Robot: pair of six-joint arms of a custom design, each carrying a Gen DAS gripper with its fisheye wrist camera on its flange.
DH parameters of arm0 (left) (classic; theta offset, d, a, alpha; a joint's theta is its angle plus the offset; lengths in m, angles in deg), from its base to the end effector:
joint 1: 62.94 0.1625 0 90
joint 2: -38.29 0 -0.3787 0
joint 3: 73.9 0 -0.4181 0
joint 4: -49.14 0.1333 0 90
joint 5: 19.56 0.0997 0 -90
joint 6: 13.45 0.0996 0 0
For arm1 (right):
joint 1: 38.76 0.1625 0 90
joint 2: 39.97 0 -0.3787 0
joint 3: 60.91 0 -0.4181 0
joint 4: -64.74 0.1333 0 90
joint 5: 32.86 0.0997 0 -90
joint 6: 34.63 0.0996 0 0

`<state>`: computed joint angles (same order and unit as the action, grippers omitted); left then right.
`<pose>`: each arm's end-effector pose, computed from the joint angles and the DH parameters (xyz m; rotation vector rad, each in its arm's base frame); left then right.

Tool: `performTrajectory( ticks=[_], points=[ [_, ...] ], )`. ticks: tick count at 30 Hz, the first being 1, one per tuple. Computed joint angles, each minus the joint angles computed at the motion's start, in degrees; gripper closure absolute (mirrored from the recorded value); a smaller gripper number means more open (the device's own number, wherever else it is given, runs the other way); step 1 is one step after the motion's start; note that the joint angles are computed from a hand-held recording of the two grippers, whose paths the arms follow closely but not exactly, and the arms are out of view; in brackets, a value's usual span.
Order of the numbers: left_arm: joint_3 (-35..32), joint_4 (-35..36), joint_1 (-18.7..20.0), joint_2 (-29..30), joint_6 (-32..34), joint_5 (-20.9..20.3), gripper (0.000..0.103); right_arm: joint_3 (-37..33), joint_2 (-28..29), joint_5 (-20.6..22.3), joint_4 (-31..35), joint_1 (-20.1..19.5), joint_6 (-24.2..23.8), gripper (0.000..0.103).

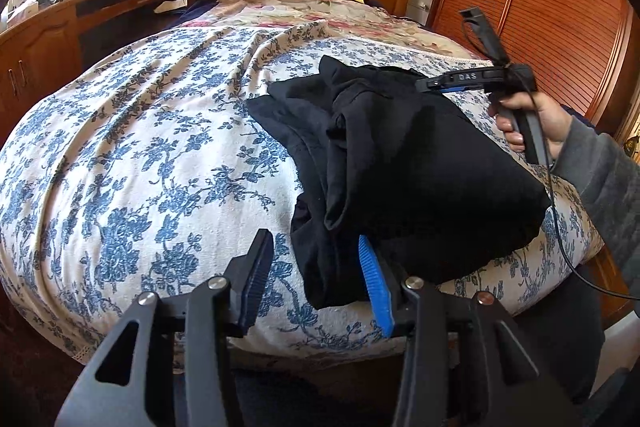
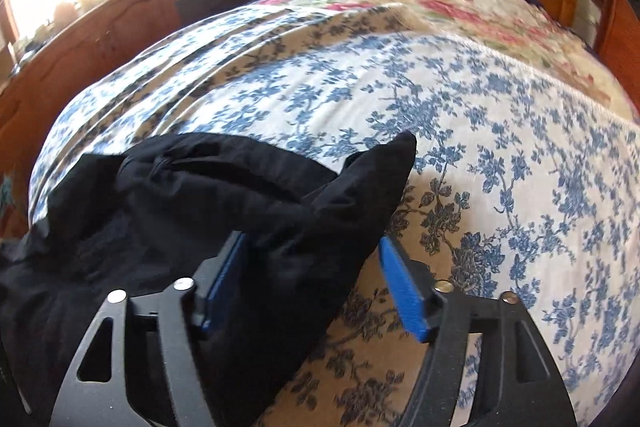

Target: Fold large clothes

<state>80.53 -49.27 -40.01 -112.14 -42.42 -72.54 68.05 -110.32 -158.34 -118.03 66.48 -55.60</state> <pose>-0.1027 -0.2533 0.2486 0.8390 2.5352 -0.7333 0.1972 -0.4367 0.1511 0.5240 -2.3652 0.7013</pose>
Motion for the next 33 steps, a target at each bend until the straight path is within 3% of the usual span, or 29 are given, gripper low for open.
performTrajectory(
  ticks=[12, 23, 27, 33],
  points=[
    [0.6, -2.3, 1.1, 2.4, 0.6, -0.8, 0.060, -2.4, 2.1, 5.5, 2.0, -3.5, 4.0, 0.025],
    [1.3, -2.2, 1.3, 0.8, -1.2, -1.3, 0.060, -3.1, 3.1, 3.3, 2.8, -2.7, 3.3, 0.030],
    [2.2, -2.0, 0.9, -1.1, -1.1, -2.4, 0.060, -3.2, 4.0, 0.7, 0.4, -2.4, 3.0, 0.016],
    [2.8, -1.9, 0.3, -1.5, -1.2, -2.3, 0.060, -2.6, 1.7, 5.1, 4.5, -4.9, 7.6, 0.014]
  ],
)
